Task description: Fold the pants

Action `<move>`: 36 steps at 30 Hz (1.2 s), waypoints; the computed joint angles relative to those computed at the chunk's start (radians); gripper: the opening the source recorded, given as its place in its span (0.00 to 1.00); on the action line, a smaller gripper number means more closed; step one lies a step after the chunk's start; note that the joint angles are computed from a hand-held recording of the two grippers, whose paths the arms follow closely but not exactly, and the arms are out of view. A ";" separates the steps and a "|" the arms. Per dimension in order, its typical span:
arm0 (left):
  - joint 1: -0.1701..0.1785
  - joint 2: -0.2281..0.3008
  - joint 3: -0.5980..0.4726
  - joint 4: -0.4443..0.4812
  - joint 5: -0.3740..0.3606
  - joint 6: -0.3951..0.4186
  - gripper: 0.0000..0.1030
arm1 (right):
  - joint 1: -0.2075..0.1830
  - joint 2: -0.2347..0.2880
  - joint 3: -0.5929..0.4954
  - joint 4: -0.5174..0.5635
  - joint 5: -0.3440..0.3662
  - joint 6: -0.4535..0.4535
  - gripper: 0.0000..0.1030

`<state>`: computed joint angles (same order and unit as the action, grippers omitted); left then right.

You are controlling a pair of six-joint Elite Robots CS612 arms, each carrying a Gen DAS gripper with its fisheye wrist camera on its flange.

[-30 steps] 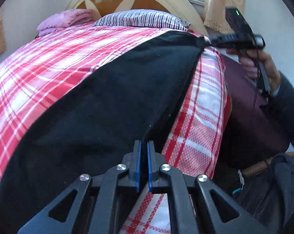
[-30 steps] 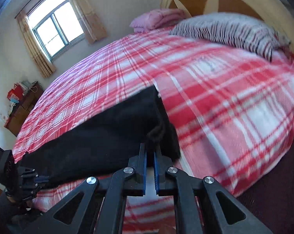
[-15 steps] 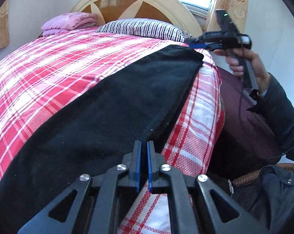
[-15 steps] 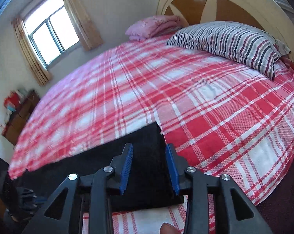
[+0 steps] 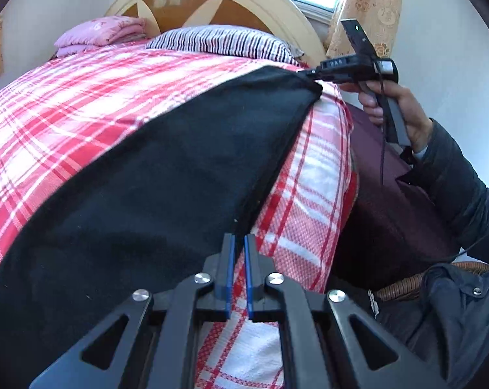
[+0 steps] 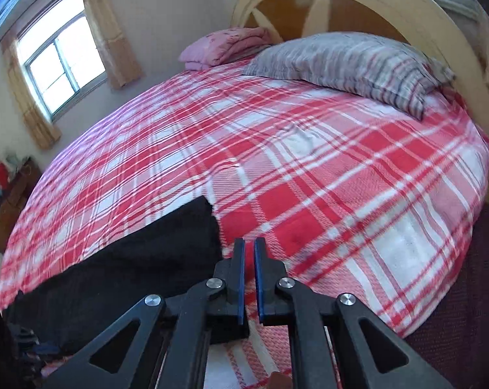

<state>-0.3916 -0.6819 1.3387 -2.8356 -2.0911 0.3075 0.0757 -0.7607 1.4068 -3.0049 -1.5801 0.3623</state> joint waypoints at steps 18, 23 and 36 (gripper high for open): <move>0.040 -0.064 0.136 -0.257 0.145 -0.117 0.49 | 0.167 0.026 -0.085 0.189 0.060 -0.500 0.55; 0.088 -0.096 0.208 -0.337 0.350 -0.197 0.54 | 0.183 0.041 -0.160 0.207 0.204 -0.551 0.55; 0.134 -0.112 0.345 -0.488 0.397 -0.237 0.57 | 0.311 0.383 -0.895 0.735 0.460 -0.686 0.55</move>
